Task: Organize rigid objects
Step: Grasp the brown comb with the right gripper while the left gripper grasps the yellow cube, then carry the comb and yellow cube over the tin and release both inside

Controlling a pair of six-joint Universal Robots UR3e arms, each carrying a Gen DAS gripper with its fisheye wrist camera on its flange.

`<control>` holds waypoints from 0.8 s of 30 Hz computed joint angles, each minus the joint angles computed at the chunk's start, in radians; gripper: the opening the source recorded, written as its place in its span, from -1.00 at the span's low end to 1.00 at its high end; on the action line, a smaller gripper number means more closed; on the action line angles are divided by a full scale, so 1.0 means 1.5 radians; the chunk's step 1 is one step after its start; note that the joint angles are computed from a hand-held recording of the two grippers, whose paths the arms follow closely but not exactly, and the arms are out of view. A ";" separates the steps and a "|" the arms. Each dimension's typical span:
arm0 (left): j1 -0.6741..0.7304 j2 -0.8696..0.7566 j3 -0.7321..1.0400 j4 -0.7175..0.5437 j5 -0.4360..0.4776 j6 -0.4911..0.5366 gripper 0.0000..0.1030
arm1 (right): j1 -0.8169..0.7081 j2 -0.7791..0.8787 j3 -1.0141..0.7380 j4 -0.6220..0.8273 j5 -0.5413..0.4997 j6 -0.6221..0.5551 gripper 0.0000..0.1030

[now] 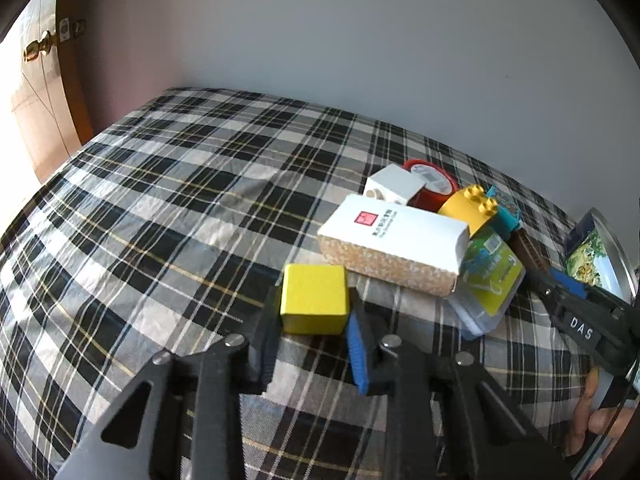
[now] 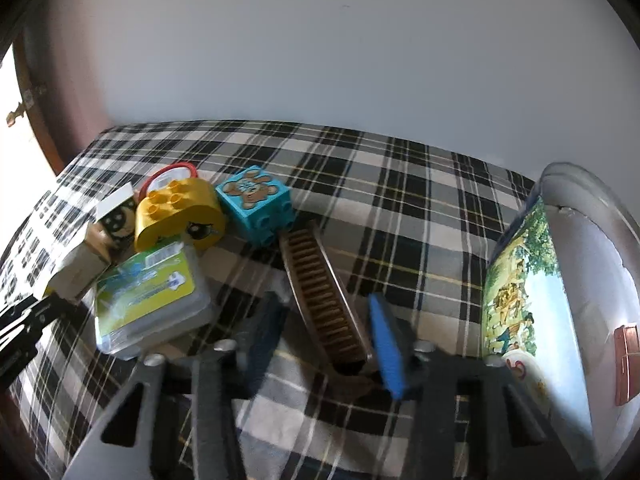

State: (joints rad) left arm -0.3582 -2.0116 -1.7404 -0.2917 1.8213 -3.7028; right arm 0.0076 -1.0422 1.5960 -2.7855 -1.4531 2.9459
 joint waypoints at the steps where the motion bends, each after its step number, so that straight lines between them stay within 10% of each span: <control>1: 0.000 0.000 -0.001 0.003 -0.002 0.000 -0.45 | 0.001 -0.004 0.006 -0.003 0.005 -0.005 -0.42; 24: -0.029 0.008 -0.112 0.377 -0.007 0.062 -0.46 | -0.083 -0.217 0.337 -0.358 0.164 0.047 -0.47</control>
